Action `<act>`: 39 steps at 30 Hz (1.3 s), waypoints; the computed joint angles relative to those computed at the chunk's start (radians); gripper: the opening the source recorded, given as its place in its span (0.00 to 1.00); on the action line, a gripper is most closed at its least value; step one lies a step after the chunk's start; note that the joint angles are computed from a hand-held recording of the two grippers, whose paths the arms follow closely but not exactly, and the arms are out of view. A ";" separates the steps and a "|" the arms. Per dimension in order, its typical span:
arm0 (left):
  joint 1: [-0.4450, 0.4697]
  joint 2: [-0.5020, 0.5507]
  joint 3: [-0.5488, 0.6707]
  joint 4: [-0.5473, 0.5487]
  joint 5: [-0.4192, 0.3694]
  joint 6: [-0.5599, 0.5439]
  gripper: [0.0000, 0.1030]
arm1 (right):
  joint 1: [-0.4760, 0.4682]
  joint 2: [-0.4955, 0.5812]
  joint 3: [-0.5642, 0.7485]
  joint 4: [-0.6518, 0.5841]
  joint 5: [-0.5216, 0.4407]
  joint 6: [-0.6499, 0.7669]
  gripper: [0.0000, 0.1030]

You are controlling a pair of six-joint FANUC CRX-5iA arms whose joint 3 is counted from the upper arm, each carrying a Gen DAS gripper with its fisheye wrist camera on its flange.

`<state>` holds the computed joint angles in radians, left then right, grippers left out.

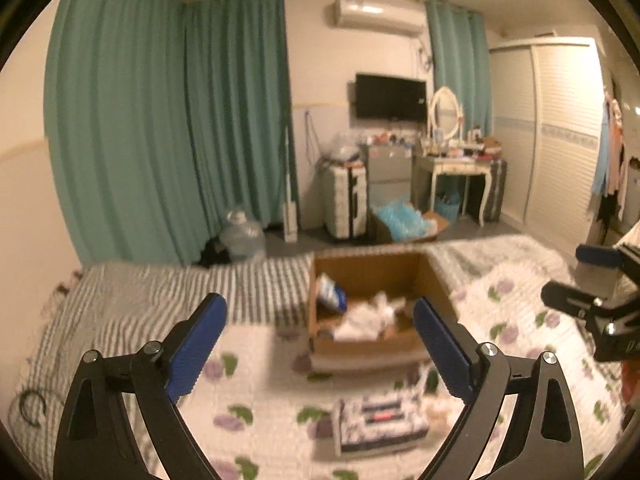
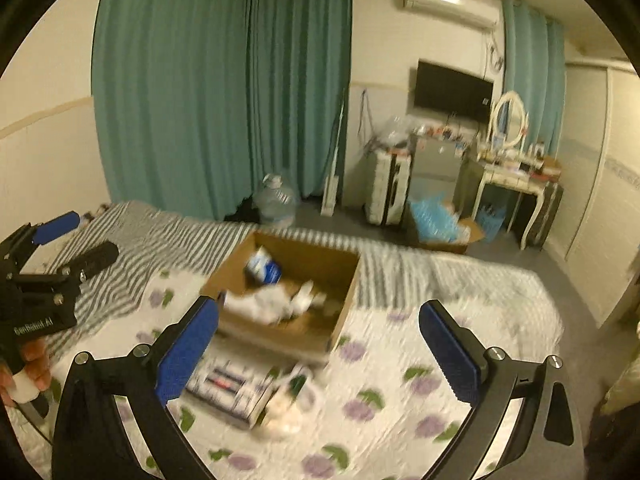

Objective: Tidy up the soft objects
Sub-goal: 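Grasp the black-and-white tissue box with the left tool while the right tool grasps the cream lace cloth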

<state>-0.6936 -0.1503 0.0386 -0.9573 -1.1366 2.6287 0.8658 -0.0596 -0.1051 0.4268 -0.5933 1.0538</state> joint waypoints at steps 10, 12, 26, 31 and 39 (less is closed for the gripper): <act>0.106 0.030 -0.200 0.145 0.172 0.095 0.93 | 0.013 0.081 -0.174 0.032 0.106 -0.118 0.98; 0.128 0.040 -0.237 0.190 0.208 0.092 0.93 | 0.012 0.108 -0.186 0.033 0.105 -0.134 0.98; 0.194 0.073 -0.279 0.322 0.271 -0.018 0.93 | -0.061 0.310 0.049 -0.491 -0.099 0.234 0.77; 0.171 0.091 -0.259 0.321 0.254 -0.023 0.93 | -0.060 0.306 0.046 -0.513 -0.098 0.263 0.37; 0.118 0.136 -0.204 0.328 0.223 -0.033 0.93 | -0.032 0.157 -0.088 -0.427 0.026 0.206 0.29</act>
